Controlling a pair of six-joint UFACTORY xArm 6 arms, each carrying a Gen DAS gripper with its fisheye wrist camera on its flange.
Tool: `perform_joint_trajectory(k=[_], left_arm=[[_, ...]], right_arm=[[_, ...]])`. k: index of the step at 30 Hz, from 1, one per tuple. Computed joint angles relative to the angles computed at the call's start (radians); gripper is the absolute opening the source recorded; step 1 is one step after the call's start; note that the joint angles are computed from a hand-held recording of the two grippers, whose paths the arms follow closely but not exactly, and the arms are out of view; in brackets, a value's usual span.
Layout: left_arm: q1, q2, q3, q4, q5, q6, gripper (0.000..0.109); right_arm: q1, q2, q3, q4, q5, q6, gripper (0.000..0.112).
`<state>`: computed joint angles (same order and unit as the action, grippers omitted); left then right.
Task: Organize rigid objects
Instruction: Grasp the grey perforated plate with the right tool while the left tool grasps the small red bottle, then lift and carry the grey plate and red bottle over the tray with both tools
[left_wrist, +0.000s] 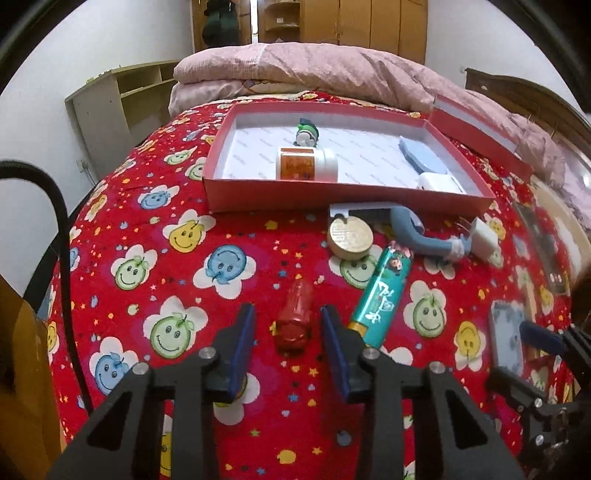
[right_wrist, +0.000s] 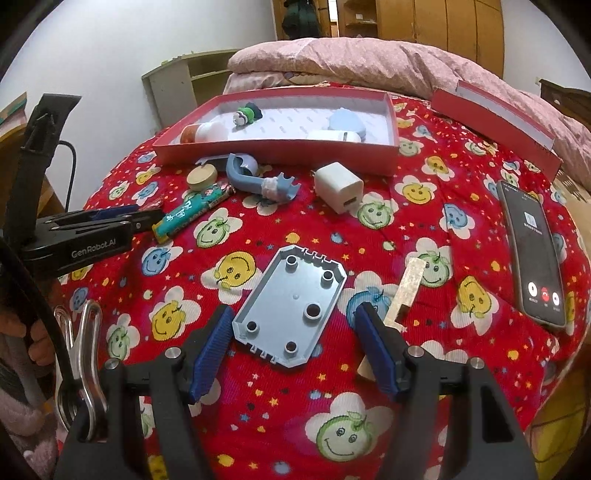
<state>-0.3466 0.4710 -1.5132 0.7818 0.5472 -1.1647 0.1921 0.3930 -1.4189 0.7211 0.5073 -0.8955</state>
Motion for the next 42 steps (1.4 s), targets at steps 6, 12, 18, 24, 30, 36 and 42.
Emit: perform_joint_trajectory(k=[6, 12, 18, 24, 30, 36, 42], left_arm=[[0.002, -0.005, 0.012, -0.003, -0.026, 0.005, 0.029], [0.015, -0.03, 0.052, -0.054, -0.088, 0.037, 0.022], [0.016, -0.064, 0.08, -0.045, -0.119, 0.035, 0.021], [0.021, -0.094, 0.1, -0.013, -0.138, -0.004, 0.022], [0.03, -0.105, 0.092, -0.01, -0.136, -0.02, 0.022], [0.033, -0.099, 0.05, 0.015, -0.119, -0.026, 0.021], [0.026, -0.065, -0.021, 0.013, -0.103, 0.003, 0.022]], right_arm=[[0.014, 0.005, -0.003, -0.06, -0.023, 0.06, 0.07], [0.019, 0.008, -0.005, -0.076, -0.033, 0.068, 0.068], [0.014, 0.015, -0.01, -0.091, -0.051, 0.095, 0.05], [0.003, 0.021, -0.026, -0.052, -0.031, 0.083, 0.046], [-0.003, 0.012, -0.026, -0.001, -0.031, 0.04, 0.046], [-0.002, -0.009, -0.015, 0.065, -0.035, -0.025, 0.046], [-0.002, -0.012, -0.03, 0.085, -0.027, -0.048, 0.046]])
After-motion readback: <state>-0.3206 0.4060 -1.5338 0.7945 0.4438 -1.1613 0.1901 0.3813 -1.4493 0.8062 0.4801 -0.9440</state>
